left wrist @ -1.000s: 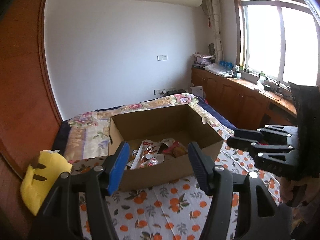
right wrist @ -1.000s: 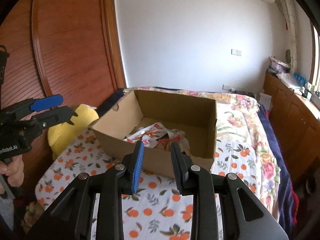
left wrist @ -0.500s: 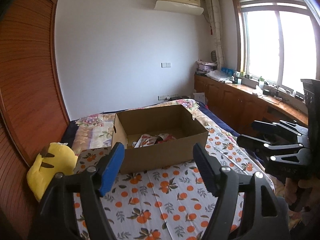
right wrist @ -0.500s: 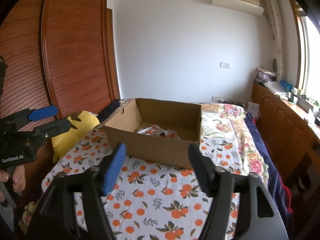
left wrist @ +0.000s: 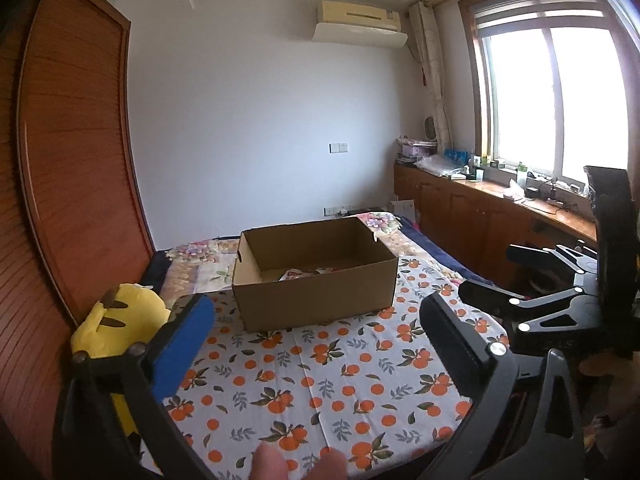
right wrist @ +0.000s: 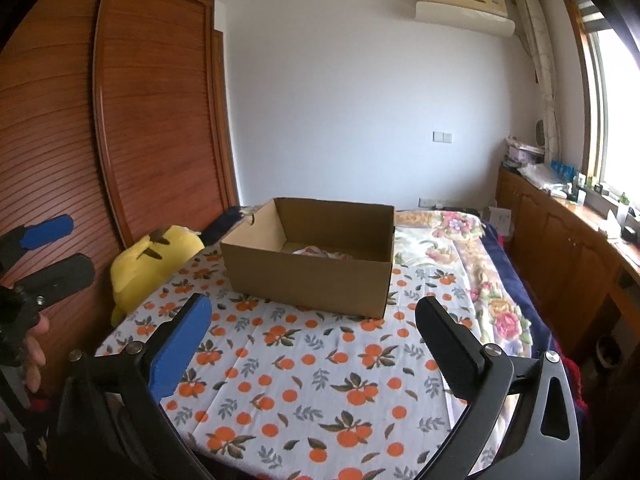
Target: Organize snacks
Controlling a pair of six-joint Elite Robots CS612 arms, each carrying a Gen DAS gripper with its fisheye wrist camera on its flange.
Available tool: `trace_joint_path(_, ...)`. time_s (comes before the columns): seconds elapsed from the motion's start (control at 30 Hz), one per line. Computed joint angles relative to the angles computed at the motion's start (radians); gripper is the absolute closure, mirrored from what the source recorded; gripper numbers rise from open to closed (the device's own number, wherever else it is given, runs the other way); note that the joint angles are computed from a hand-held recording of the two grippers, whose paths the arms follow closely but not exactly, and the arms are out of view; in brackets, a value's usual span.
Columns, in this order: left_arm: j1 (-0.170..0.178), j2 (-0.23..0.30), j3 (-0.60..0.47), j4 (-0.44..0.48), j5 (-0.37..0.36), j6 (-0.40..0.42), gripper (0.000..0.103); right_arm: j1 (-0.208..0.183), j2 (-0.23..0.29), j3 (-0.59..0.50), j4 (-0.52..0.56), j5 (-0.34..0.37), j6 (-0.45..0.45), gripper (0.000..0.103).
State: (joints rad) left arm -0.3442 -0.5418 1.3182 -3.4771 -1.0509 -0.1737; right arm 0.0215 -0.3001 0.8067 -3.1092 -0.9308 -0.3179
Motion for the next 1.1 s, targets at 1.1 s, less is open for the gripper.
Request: trace_joint_path(1.1,-0.086,-0.028,0.164,-0.065,0.246,-0.114,0.000,-0.046,-0.126,0.358,-0.338,-0.042,0.070,0.000)
